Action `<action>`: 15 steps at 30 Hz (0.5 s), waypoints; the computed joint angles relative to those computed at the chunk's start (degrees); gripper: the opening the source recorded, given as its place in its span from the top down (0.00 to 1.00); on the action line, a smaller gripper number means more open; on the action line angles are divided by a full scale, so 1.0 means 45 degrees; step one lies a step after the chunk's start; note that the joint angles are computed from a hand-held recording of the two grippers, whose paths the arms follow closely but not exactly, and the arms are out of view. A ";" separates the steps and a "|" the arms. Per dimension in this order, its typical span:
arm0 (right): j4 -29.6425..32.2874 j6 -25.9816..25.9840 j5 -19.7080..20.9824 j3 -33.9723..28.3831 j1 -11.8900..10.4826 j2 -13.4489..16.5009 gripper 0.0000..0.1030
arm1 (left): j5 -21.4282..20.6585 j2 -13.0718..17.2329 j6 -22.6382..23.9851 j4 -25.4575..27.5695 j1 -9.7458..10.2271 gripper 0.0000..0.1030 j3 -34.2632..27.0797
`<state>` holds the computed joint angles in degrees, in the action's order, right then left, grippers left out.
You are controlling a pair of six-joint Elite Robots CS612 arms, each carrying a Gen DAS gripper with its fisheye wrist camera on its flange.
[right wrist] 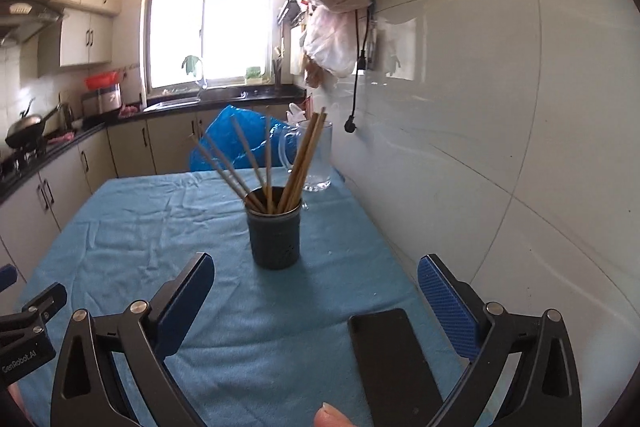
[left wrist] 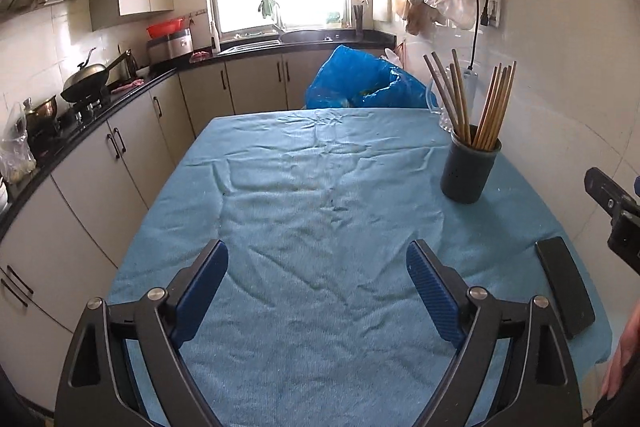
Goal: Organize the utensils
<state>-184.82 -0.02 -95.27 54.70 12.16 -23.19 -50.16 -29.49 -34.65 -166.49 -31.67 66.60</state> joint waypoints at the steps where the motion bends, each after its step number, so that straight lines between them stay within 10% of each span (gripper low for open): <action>1: -0.0036 -0.0077 -0.0020 0.0004 0.0032 0.0007 0.00 | -0.0035 -0.0021 0.0023 -0.0101 0.0003 0.13 0.0080; 15: 0.0272 -0.0675 -0.0210 -0.0290 0.0230 0.0182 0.00 | -0.0271 0.0059 -0.0085 0.0158 0.0085 0.13 -0.0088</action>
